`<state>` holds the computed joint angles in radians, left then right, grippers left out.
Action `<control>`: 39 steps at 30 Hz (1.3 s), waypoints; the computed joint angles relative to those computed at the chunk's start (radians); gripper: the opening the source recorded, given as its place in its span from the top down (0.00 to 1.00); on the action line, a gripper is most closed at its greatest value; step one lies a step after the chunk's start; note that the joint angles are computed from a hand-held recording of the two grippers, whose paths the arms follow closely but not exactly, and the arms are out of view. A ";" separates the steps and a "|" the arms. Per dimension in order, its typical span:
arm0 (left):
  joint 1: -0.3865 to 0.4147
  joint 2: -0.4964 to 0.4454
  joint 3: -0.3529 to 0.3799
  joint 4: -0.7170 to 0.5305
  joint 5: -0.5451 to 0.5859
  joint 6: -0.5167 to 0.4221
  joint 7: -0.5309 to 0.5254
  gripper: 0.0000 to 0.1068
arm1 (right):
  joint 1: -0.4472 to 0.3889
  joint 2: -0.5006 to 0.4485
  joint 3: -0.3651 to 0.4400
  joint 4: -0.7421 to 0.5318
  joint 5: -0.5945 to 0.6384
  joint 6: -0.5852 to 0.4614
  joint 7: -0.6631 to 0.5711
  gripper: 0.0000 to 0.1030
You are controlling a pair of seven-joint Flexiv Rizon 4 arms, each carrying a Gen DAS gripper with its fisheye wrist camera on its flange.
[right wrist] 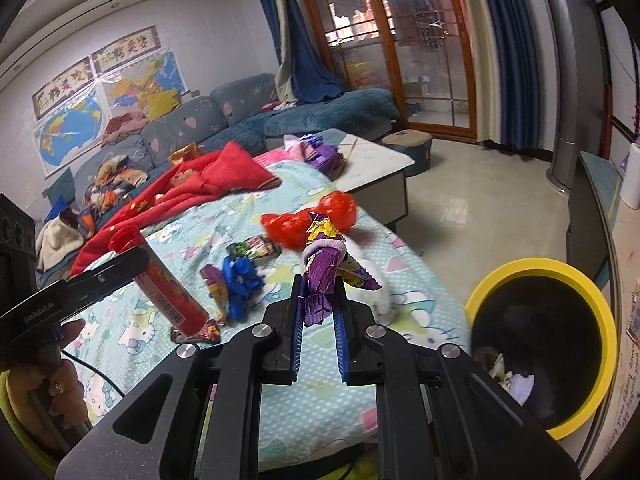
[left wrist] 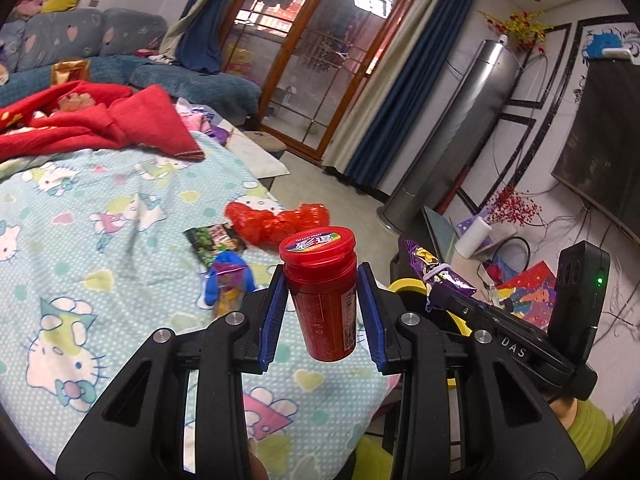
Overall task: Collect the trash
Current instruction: 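Carry the red bottle with the left tool while the right tool carries the purple wrapper over the yellow bin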
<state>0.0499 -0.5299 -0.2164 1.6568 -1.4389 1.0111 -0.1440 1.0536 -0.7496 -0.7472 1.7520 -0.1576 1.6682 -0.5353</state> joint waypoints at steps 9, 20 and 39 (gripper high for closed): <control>-0.024 0.001 -0.009 0.000 0.008 -0.006 0.018 0.74 | 0.054 0.000 -0.079 0.060 0.058 0.016 0.018 0.87; -0.043 -0.008 -0.026 -0.006 0.022 -0.016 0.034 0.74 | 0.109 -0.007 -0.156 0.125 0.131 0.021 0.033 0.87; -0.098 -0.036 -0.061 -0.026 0.080 -0.024 0.049 0.74 | 0.161 -0.016 -0.252 0.235 0.219 0.024 0.099 0.87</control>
<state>-0.0480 -0.5658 -0.2778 1.6311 -1.3592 0.9874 -0.0951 1.2147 -0.7659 -0.9995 1.9875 0.0617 1.6923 -0.4367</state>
